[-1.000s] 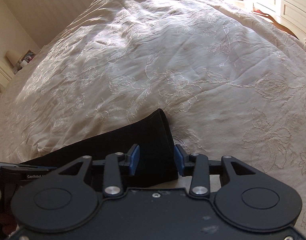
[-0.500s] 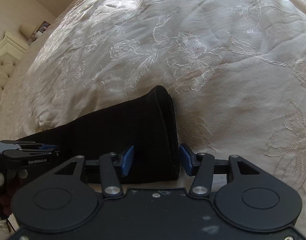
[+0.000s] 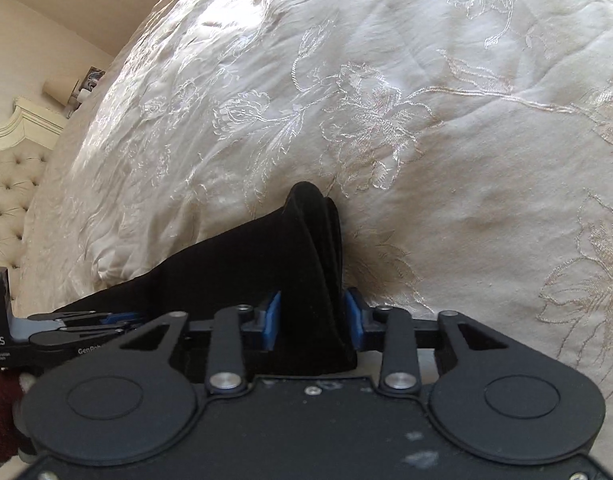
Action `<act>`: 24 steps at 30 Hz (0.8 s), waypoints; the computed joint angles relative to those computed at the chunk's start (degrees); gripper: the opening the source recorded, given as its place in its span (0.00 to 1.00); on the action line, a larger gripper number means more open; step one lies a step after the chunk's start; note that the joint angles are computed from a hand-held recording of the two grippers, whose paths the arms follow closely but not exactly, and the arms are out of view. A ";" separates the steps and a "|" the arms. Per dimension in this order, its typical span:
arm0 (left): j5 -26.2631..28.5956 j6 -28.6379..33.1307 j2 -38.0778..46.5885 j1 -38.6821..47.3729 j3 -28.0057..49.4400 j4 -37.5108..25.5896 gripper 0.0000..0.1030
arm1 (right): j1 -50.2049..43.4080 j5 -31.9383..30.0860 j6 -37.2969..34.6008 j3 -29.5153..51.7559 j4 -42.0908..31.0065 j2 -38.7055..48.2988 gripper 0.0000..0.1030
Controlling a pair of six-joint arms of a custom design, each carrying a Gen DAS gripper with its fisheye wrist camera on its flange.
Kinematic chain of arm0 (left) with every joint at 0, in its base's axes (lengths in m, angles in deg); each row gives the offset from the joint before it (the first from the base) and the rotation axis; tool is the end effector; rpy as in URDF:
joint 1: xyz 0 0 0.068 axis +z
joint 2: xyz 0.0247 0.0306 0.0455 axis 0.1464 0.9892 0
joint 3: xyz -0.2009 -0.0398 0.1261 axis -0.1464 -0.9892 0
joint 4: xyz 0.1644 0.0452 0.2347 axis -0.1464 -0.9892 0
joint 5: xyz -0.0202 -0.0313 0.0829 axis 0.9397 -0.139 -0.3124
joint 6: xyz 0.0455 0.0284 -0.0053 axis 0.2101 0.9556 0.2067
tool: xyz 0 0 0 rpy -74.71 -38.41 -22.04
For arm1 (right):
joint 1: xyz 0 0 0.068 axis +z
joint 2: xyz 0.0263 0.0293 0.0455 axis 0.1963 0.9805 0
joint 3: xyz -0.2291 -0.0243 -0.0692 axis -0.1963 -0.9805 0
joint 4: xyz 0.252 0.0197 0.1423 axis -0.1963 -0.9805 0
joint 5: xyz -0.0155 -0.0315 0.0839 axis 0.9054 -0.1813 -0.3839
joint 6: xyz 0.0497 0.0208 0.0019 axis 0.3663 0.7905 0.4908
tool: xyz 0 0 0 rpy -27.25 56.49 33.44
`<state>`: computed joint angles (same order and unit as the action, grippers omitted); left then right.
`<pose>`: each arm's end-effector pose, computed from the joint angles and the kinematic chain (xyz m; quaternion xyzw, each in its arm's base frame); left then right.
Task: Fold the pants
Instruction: 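Grasp the leg end of the black pants strip with the right gripper and lift it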
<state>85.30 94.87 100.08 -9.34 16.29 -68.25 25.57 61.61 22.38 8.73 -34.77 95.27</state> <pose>0.4239 -0.1409 0.0440 0.4610 0.8807 -0.0533 0.0950 0.1873 0.0451 0.0161 0.4486 0.8377 0.1836 0.2515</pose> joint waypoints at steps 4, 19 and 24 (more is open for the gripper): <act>1.28 -0.45 0.52 0.74 2.58 -2.44 0.22 | 3.42 5.58 3.26 -1.10 -11.87 -14.48 0.08; 3.74 -5.18 1.49 2.00 13.22 -6.80 0.22 | 12.77 17.73 6.18 13.66 -33.16 -19.72 0.08; 3.61 1.86 -6.44 3.75 -0.55 -4.24 0.22 | 13.62 18.39 7.09 16.63 -35.51 -17.87 0.09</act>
<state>88.91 96.73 93.65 -5.60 15.74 -72.49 39.18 80.00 29.47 25.36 -70.29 77.40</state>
